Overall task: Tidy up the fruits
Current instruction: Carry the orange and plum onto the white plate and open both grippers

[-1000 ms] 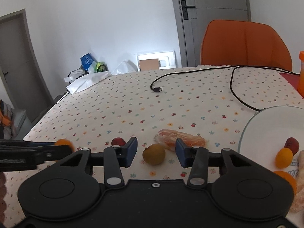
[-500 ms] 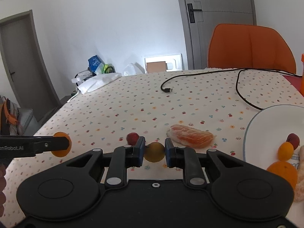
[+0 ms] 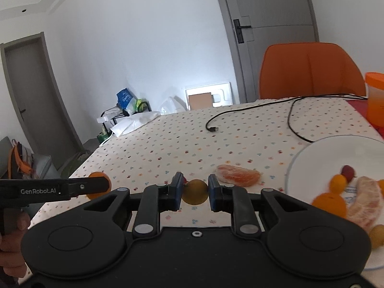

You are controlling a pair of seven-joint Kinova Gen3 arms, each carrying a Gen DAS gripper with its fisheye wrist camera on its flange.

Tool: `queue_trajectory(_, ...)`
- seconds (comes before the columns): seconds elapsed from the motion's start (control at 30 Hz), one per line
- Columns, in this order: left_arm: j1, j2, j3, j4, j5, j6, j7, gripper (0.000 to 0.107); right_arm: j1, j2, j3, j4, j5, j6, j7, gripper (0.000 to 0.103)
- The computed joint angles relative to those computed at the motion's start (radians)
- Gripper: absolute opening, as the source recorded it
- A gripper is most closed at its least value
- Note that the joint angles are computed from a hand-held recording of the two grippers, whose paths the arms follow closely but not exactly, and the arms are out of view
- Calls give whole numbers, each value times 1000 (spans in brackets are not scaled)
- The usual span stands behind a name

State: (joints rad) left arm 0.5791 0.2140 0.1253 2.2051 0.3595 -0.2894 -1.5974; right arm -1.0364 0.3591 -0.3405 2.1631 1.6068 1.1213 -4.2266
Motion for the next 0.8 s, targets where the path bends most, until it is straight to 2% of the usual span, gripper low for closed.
queue_trajectory(0.23,-1,30,53,-23,-72,-9,61,36,-60,-39,-23,35,-103,80,1,20)
queue_trajectory(0.53,42,56,70,-67,-128,13,78,36,-127,-66,-47,89,-197,191,-69,20)
queue_trajectory(0.8,101,86,61,-115,-138,24,70,36,-177,-78,-72,139,-303,269,-153,20)
